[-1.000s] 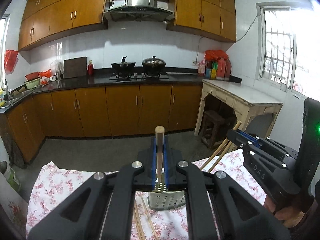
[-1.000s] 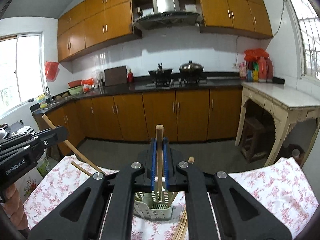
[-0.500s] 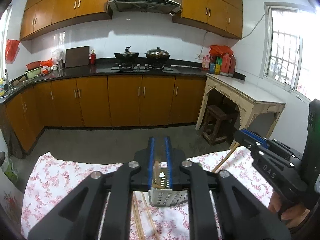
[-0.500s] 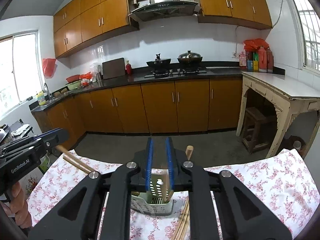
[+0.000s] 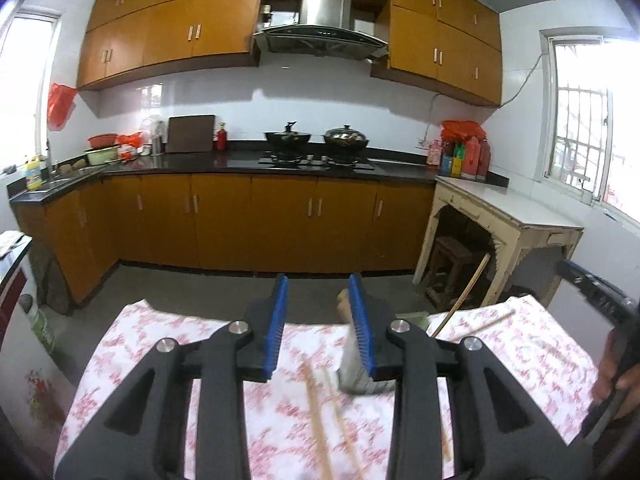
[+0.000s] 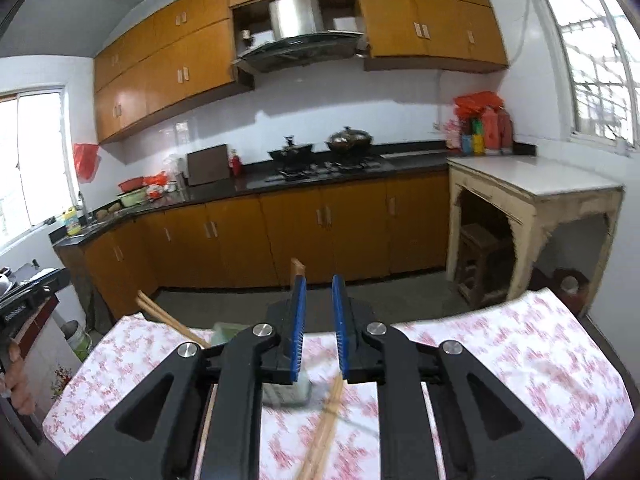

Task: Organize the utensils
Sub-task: 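Open the left tool then the right tool, dropping chopsticks into the holder, then grasp another chopstick with the right tool while the left tool grasps one too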

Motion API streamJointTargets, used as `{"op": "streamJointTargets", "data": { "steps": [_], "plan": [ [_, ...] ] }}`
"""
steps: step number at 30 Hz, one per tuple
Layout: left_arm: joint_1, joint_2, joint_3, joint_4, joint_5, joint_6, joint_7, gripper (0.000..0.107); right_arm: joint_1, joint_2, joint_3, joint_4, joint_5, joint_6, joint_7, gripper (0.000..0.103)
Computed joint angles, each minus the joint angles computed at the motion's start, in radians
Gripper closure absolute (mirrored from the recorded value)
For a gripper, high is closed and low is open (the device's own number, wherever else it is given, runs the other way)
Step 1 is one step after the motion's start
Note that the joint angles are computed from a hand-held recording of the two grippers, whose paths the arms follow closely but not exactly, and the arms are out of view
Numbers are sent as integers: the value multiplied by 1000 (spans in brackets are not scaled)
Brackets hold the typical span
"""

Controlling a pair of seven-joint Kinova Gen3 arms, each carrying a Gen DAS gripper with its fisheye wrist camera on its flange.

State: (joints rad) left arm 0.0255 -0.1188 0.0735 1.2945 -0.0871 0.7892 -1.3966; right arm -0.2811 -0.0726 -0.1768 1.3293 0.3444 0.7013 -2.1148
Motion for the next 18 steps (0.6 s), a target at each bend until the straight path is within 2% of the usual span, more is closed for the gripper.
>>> {"op": "streamJointTargets", "data": {
  "steps": [3,5,9,14,18],
  "plan": [
    [-14,-53,-6,104,-20,-20,9,72,26,-42,-9,100,45,10,-60,89],
    [-31,-75,7,170,-49,-34,28,70,40,-48,-6,147,35,20,-75,89],
    [-42,-78,7,290,-49,-64,40,69,35,-12,7,211,-40,49,-68,89],
    [-36,-40,0,405,-26,-102,49,69,-9,63,23,273,-196,23,15,89],
    [-27,-6,-3,456,-1,-117,44,70,-49,125,24,281,-237,21,53,89]
  ]
}}
